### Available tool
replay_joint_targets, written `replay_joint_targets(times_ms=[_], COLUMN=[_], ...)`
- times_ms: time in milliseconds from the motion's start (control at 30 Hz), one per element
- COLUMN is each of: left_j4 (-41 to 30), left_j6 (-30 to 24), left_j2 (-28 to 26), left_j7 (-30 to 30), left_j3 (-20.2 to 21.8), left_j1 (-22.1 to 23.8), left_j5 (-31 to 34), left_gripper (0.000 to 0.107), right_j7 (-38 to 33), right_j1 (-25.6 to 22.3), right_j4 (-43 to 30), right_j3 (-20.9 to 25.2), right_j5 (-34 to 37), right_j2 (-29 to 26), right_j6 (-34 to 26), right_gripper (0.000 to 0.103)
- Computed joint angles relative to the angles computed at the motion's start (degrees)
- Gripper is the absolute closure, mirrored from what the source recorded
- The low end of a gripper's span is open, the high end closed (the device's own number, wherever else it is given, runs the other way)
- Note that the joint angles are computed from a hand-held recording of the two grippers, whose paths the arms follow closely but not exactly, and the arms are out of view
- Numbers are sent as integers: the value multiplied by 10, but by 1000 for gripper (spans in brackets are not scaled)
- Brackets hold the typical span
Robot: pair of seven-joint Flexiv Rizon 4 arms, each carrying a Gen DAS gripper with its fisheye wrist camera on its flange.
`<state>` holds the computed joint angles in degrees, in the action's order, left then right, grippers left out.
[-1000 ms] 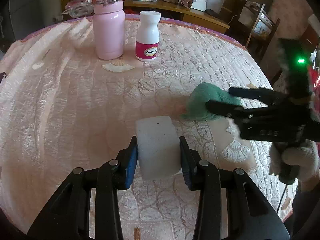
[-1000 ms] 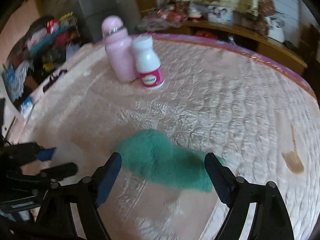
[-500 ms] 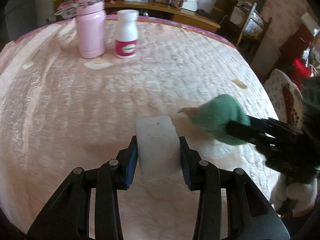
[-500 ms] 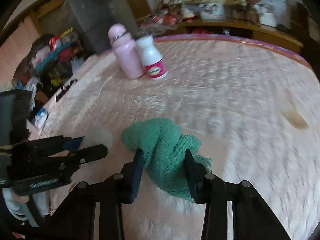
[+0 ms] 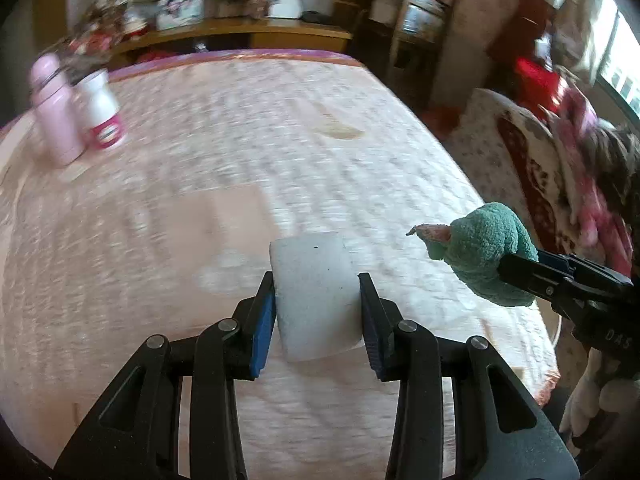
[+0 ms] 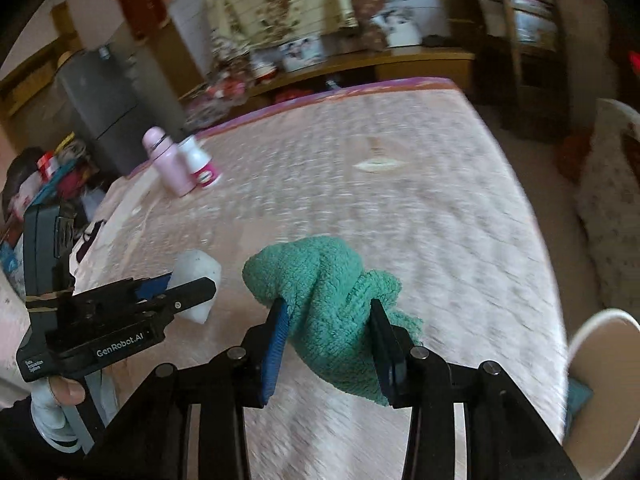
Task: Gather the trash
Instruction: 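Carry the white tissue and green cloth over the white bucket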
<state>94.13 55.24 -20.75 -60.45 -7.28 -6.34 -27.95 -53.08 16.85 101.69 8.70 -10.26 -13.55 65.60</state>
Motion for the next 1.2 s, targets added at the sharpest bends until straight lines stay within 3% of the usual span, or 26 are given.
replay_joint_targets(times_ms=[267, 700, 967, 1200], left_j4=[-7, -43, -83, -104], left_j6=[6, -12, -41, -62], left_j2=[2, -18, -48, -71], left_j7=[19, 30, 22, 50], left_j3=[-24, -51, -63, -84], left_j1=[-39, -100, -137, -147], left_j5=[8, 19, 32, 2], left_gripper=[70, 70, 70, 70], right_j7=[76, 162, 190, 209], right_j1=[-33, -114, -161, -191], right_j4=[113, 236, 295, 327], right_j3=[-15, -11, -14, -11], right_j5=[-38, -95, -98, -106], right_j2=[101, 222, 274, 296], right_j6=[8, -8, -15, -19], right_gripper=[65, 65, 65, 65])
